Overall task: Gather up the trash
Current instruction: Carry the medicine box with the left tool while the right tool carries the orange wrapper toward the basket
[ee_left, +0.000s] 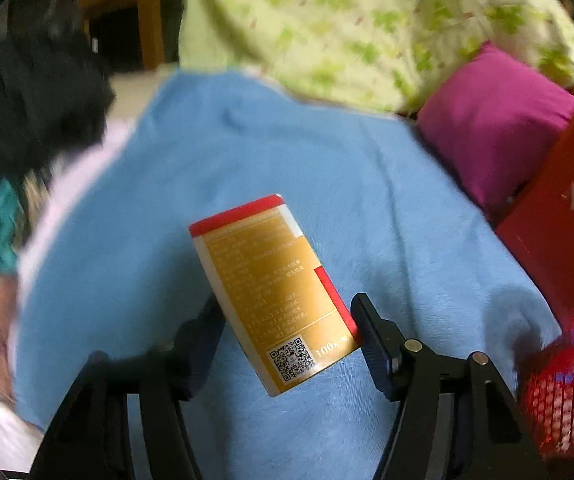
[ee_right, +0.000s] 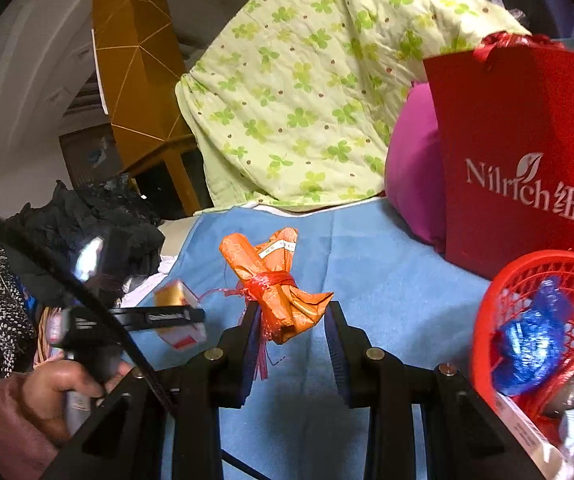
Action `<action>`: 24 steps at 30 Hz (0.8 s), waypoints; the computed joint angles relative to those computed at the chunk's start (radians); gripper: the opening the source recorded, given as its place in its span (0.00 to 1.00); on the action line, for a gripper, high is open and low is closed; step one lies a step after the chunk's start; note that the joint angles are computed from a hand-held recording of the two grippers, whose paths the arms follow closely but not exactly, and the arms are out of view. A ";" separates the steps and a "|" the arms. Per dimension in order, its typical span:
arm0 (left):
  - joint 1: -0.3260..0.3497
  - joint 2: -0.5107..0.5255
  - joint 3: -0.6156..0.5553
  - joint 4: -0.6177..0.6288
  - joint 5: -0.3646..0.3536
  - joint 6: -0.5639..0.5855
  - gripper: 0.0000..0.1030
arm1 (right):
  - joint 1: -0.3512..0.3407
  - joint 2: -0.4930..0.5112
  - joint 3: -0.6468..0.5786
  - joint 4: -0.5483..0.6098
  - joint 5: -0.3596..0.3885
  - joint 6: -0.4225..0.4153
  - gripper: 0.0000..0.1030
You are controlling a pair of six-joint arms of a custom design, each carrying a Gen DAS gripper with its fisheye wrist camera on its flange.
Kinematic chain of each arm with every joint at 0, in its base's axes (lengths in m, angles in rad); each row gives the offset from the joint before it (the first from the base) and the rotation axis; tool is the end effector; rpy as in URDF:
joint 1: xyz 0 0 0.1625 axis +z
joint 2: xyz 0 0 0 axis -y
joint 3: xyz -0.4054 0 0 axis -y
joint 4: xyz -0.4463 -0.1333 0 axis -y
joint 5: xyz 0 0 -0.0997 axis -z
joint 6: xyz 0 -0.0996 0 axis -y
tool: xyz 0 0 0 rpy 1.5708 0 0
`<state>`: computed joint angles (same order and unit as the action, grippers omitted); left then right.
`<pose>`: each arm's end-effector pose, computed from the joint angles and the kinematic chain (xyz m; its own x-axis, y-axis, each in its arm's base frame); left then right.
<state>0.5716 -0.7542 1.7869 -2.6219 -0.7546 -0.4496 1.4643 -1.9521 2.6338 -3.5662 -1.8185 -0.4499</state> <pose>-0.4144 -0.5113 -0.0095 -0.7094 0.2773 -0.6480 0.5914 0.7344 -0.3332 0.0748 -0.3242 0.3294 -0.8571 0.1952 0.4767 -0.3839 0.3750 -0.8438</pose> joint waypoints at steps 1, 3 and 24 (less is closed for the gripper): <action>-0.015 -0.011 0.015 -0.019 0.018 0.018 0.64 | 0.015 -0.010 0.005 -0.002 -0.013 -0.002 0.33; -0.066 -0.038 0.058 -0.088 0.073 0.078 0.64 | 0.048 -0.030 0.013 -0.002 -0.041 -0.009 0.33; -0.300 -0.148 0.205 -0.361 0.215 0.313 0.64 | 0.352 -0.198 0.065 -0.031 -0.308 -0.068 0.33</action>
